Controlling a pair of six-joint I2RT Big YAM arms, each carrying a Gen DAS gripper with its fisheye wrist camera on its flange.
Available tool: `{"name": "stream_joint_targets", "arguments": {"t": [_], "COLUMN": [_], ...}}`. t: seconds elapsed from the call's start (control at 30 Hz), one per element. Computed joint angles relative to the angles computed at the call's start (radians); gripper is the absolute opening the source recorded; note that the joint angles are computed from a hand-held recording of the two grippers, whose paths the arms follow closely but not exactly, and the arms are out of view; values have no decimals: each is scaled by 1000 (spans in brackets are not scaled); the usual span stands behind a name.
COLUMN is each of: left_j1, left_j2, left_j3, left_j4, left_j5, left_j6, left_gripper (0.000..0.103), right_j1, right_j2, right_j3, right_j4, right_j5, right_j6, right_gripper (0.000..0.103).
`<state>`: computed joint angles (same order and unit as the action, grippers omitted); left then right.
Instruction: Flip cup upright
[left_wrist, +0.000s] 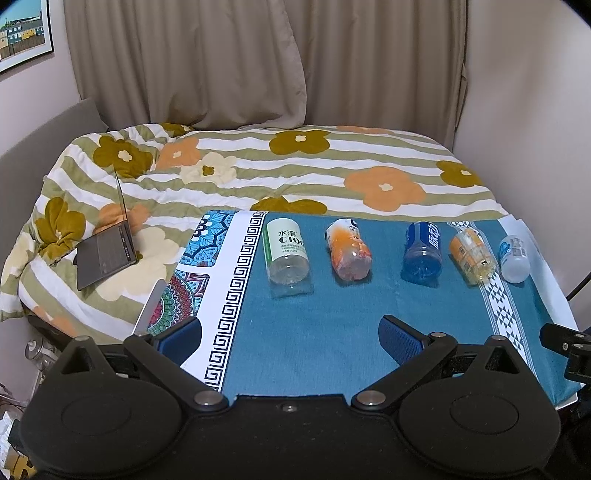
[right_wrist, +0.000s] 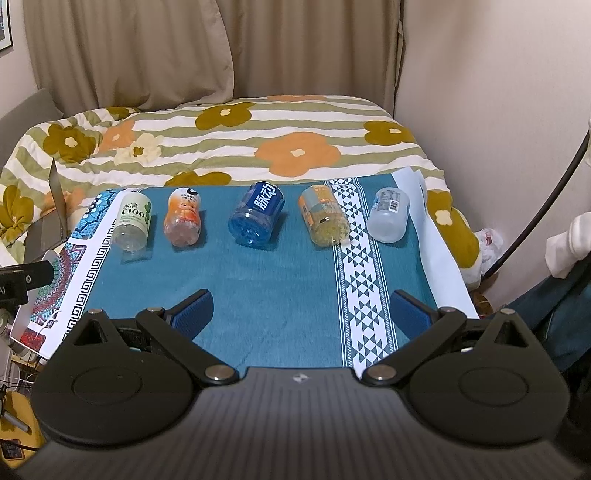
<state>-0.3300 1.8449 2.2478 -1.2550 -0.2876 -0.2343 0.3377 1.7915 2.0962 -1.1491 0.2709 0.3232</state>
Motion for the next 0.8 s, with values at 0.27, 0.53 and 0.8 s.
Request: {"name": "stream_joint_targets", "arguments": {"t": [0.27, 0.53, 0.8], "left_j1": [0, 9, 14], "left_j2": [3, 21, 22], "left_j3": [7, 43, 42], "left_j4": [-5, -32, -26], "left_j5": [1, 5, 9], "left_j6": [-2, 1, 5], "left_gripper": [103, 103, 103], "right_j1": [5, 10, 14], "right_j2": [3, 13, 31], "right_j3": [10, 29, 55], "right_j4": [-4, -14, -23], "right_j5": [2, 5, 6], "right_j6": [0, 1, 1], "right_gripper": [103, 103, 103]}}
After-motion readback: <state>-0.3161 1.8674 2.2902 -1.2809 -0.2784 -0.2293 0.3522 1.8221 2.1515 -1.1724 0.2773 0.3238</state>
